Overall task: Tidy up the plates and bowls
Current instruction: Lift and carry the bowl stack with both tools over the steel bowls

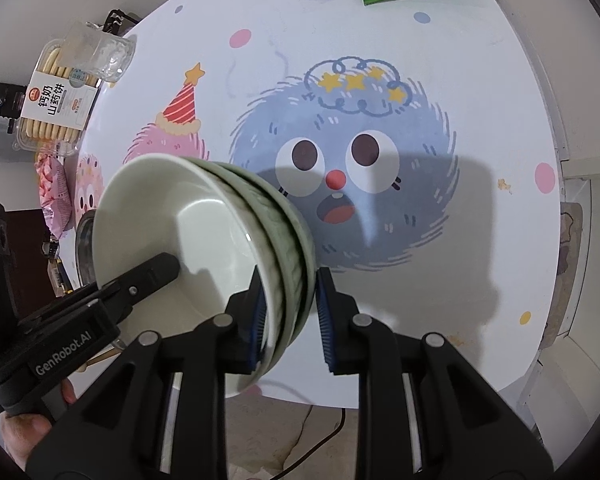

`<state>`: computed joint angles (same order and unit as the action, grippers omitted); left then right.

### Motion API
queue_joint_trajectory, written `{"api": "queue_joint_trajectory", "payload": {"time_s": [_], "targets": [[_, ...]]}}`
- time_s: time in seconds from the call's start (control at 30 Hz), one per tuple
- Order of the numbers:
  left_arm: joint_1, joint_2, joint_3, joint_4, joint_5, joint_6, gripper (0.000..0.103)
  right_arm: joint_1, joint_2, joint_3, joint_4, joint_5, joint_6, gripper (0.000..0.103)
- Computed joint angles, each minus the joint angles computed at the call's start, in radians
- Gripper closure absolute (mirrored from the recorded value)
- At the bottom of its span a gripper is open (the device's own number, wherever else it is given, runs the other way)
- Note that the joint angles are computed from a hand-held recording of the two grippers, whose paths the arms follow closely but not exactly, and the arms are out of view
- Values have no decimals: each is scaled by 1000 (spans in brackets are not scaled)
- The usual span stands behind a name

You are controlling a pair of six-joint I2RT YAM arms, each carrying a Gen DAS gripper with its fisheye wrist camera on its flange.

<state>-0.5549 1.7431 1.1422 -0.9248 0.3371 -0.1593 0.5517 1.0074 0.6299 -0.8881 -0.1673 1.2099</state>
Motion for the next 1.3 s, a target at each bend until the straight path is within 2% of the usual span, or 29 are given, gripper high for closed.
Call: {"api": "queue_joint_trajectory", "payload": {"time_s": [0.8, 1.07, 1.3], "targets": [[108, -96, 83, -124, -4, 64, 85, 73, 102, 211, -77, 76, 6, 77], [196, -118, 137, -188, 6, 138, 85, 120, 186, 336, -106, 113, 15, 77], [314, -117, 177, -255, 13, 251, 85, 186, 305, 464, -108, 147, 57, 77]]}}
